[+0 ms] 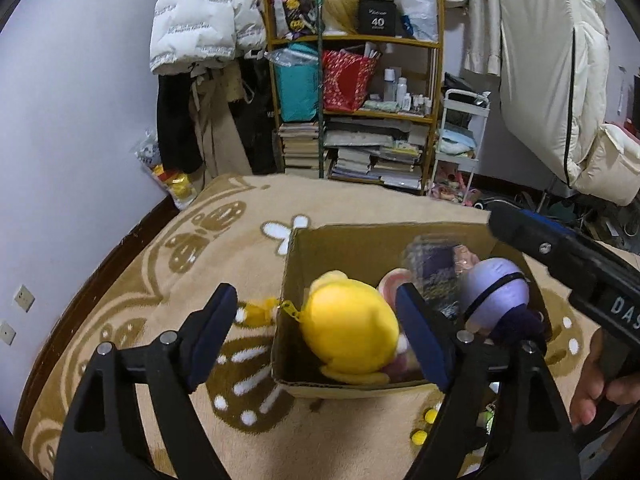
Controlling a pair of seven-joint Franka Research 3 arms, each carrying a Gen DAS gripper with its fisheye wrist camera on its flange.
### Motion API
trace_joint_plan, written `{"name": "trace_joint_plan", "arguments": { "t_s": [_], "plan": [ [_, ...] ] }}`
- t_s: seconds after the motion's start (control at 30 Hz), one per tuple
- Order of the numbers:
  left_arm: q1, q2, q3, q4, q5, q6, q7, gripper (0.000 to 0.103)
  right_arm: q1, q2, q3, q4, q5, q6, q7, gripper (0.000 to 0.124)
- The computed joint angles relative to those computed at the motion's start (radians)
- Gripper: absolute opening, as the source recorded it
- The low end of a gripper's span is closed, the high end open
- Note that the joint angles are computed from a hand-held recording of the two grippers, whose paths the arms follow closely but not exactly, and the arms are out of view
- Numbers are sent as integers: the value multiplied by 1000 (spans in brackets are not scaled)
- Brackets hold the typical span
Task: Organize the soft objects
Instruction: 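Open both tools to drop the yellow plush and black packet into the box, then move left tool to the white fluffy plush while right tool approaches the green tissue packet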
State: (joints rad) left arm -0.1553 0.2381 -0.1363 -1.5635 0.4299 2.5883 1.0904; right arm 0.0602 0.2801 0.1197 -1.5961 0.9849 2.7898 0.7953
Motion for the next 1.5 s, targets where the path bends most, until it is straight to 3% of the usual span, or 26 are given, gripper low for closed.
{"name": "trace_joint_plan", "arguments": {
  "t_s": [0.2, 0.4, 0.67, 1.03, 1.5],
  "plan": [
    [-12, -18, 10, -10, 48, -38, -25, 93, 9, -32, -22, -36, -32, 5, 71, 89],
    [-11, -54, 4, -39, 77, -57, -48, 99, 29, -87, -54, -96, -130, 13, 172, 103],
    [14, -127, -20, -112, -17, -74, 10, 99, 52, -198, -85, -217, -233, 13, 281, 103],
    [26, -210, -33, -187, -131, -127, 66, 99, 64, -319, -127, -363, -400, -49, 435, 103],
    [-5, -190, -56, -216, -188, -132, 158, 99, 31, -322, -151, -407, -512, -182, 642, 103]
  ]
}}
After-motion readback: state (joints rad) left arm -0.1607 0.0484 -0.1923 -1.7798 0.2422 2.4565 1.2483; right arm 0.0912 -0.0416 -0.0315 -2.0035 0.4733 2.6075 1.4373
